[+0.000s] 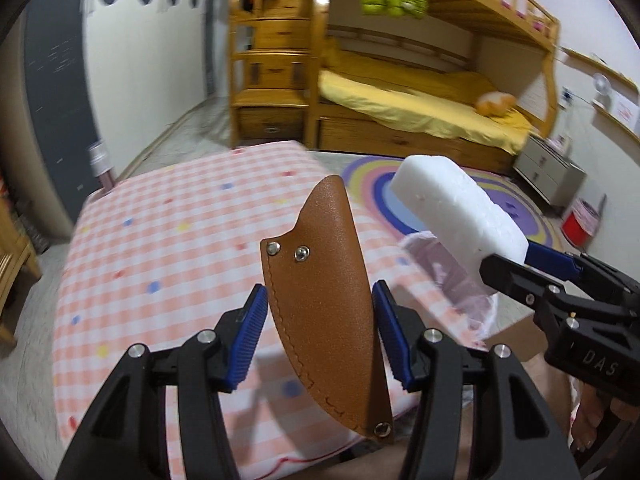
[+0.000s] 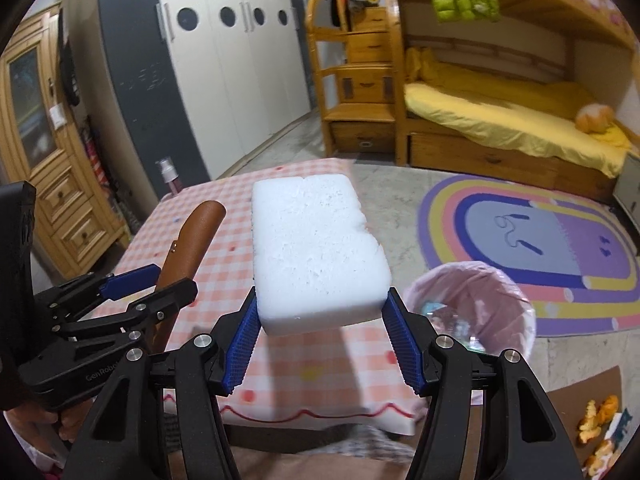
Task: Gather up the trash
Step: 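Carry the foam block and sheath over the wastebasket, then open both grippers to drop the foam block and sheath into the wastebasket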
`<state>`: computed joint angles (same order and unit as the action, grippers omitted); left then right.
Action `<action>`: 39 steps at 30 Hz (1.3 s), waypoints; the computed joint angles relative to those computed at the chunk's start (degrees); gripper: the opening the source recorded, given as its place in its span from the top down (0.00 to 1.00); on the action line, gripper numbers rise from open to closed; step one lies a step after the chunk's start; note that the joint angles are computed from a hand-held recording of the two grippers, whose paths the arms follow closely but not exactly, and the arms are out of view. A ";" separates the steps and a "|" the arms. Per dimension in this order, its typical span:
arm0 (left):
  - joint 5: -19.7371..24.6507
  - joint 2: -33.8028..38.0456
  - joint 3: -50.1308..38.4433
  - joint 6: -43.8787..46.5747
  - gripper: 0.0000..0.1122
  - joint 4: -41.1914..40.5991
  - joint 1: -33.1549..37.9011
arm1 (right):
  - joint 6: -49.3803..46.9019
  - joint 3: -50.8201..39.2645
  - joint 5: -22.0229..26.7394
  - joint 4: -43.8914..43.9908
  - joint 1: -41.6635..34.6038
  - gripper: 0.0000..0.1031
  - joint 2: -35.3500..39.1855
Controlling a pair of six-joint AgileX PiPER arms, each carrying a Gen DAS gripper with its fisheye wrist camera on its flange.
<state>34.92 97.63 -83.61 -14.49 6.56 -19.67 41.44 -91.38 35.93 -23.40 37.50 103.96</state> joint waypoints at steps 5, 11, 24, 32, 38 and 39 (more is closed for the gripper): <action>0.77 5.10 -6.74 3.25 0.53 -1.37 -4.06 | 13.28 7.71 3.66 -15.58 -1.17 0.40 -4.72; 4.05 14.28 -18.26 7.80 0.53 -4.33 -7.68 | 21.44 15.70 5.39 -23.06 -5.41 0.40 -6.97; 20.30 38.90 -56.59 13.89 0.52 -8.20 -10.85 | 17.29 14.40 -2.38 -17.42 -15.96 0.38 -0.44; 25.27 44.06 -67.28 12.21 0.35 -8.04 -9.89 | 11.87 13.20 -6.11 -10.05 -19.33 0.22 2.64; 16.38 31.41 -45.34 6.97 0.33 -4.36 -8.01 | 9.94 17.22 -5.85 -5.00 -18.80 0.22 -4.44; 14.77 28.69 -41.34 5.44 0.33 -3.01 -7.73 | 9.69 17.36 -5.58 -4.71 -18.40 0.22 -5.44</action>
<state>49.69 126.32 -124.95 -9.05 3.55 -27.40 51.13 -74.02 30.35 -28.11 19.09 98.53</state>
